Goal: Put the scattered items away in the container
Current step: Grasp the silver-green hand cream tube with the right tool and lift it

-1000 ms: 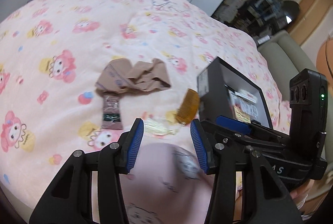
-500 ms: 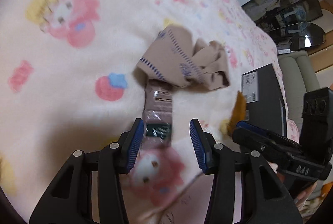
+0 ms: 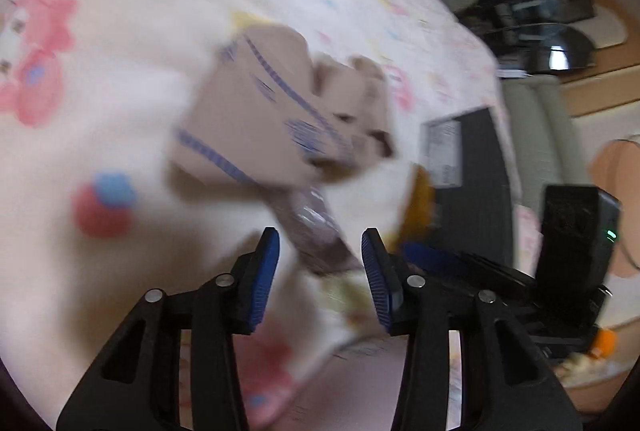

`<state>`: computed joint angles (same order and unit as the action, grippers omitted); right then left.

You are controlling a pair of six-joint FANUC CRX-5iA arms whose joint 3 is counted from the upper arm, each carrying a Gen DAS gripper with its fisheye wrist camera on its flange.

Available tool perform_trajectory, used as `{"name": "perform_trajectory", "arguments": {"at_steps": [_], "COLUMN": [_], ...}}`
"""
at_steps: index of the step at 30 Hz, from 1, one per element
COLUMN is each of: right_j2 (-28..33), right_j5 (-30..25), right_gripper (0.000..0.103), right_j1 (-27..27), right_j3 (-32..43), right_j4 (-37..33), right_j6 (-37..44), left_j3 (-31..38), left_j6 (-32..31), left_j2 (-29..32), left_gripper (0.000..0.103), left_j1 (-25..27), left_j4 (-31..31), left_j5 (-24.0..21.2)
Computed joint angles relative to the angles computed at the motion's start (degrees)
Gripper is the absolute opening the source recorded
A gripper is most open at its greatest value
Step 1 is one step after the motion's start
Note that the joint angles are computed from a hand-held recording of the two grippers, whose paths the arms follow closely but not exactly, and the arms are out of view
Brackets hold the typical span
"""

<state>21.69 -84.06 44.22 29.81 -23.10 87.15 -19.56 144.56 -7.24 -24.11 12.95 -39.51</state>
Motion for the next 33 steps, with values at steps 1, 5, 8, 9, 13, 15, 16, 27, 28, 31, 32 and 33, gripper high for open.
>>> {"name": "perform_trajectory", "arguments": {"at_steps": [1,5,8,9,13,15,16,27,28,31,32,33], "right_j2": [0.5,3.8,7.7,9.1,10.3,7.8,6.7,-5.8,-7.0,-10.3,-11.3,-12.3], "right_j5": [-0.5,-3.0,-6.3,-8.0,-10.3,-8.3,-7.5,-0.7,-0.3,0.5,0.7,0.7], "right_gripper": [0.055,0.055,0.055,0.052,0.036,0.031,0.031,0.027,0.027,0.025,0.025,0.025], "right_j1": [0.2,0.8,1.2,0.8,-2.4,-1.7,-1.0,-0.3,-0.9,-2.6,-3.2,-3.8], "right_j3": [0.4,3.6,7.1,8.6,9.7,7.3,6.3,-3.0,-3.5,-5.3,-6.0,-6.8], "right_j4": [-0.3,-2.9,-4.3,-5.6,-12.5,-11.0,-9.5,-6.8,-7.3,-7.5,-7.5,-7.4], "right_j6": [0.4,3.1,3.7,3.1,-0.7,2.0,2.9,5.9,5.8,5.4,5.3,5.1], "left_j3": [0.5,-0.4,-0.6,0.5,-2.5,-3.3,-2.3,6.1,6.4,7.8,8.3,8.8], "left_j6": [1.1,-0.5,-0.6,0.5,3.9,7.2,11.6,31.6,31.2,27.6,26.0,25.1], "left_j2": [0.4,1.5,2.6,3.3,0.2,-1.7,-2.4,-3.5,-3.2,-1.3,-0.4,0.5], "left_gripper": [0.044,0.044,0.039,0.032,0.029,0.029,0.028,0.028,0.029,0.029,0.029,0.029], "left_j1": [0.2,1.4,2.1,2.1,1.3,0.8,-0.3,-7.6,-7.7,-7.7,-7.9,-8.2], "left_j4": [-1.0,0.7,1.1,0.2,0.4,-1.0,-4.5,-19.4,-18.7,-14.8,-13.0,-11.6], "left_j5": [-1.0,0.8,1.8,0.7,5.4,6.9,6.4,4.3,5.1,7.2,8.0,8.4]}}
